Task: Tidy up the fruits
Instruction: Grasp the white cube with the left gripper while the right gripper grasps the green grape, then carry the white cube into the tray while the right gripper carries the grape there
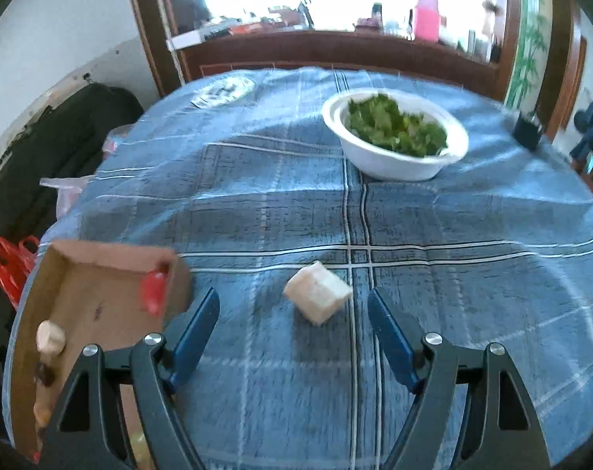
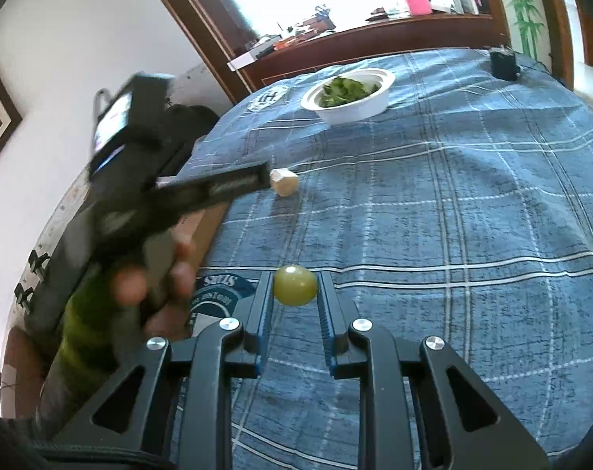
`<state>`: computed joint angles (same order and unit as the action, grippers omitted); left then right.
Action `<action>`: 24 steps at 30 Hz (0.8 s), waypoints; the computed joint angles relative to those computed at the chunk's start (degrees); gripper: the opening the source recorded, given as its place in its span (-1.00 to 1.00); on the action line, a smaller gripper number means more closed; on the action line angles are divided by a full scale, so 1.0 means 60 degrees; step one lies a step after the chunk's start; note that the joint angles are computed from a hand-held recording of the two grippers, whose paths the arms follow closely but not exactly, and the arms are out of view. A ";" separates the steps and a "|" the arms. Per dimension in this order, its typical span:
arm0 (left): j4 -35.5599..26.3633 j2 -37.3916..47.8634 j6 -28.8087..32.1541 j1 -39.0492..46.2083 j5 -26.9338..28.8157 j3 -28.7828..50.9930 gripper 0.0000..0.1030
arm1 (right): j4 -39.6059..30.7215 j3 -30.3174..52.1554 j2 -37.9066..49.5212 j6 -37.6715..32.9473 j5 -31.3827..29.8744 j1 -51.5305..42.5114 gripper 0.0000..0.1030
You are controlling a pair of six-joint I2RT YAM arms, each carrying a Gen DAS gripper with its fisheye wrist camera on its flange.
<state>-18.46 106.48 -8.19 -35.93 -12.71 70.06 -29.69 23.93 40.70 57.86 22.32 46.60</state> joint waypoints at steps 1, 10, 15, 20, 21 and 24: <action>0.0036 0.0185 0.0038 -0.0011 -0.0026 0.0115 0.31 | -0.0042 -0.0063 -0.0115 -0.0028 -0.0112 -0.0161 -0.54; 0.0422 -0.1028 0.0065 -0.0046 0.0204 -0.1188 -0.20 | -0.0378 -0.0233 -0.0757 -0.0385 -0.0507 -0.0958 -0.54; 0.0260 -0.2793 -0.0076 0.0146 0.0002 -0.2562 -0.20 | -0.0181 -0.0236 -0.0585 -0.0348 -0.0473 -0.0806 -0.54; 0.0047 -0.4445 -0.0170 0.0561 -0.0136 -0.3768 -0.20 | 0.0485 -0.0128 0.0250 -0.0219 -0.0378 -0.0337 -0.53; -0.0010 -0.4665 -0.0143 0.0620 -0.0195 -0.3905 -0.20 | 0.0611 -0.0086 0.0423 -0.0218 -0.0366 -0.0266 -0.53; -0.0133 -0.5421 -0.0050 0.0919 -0.0248 -0.4376 -0.20 | 0.0991 0.0130 0.1048 -0.0161 -0.0253 0.0087 -0.53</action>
<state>-19.25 73.95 -8.49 -30.42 -14.20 43.80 -23.74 24.71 46.99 56.89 20.80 47.12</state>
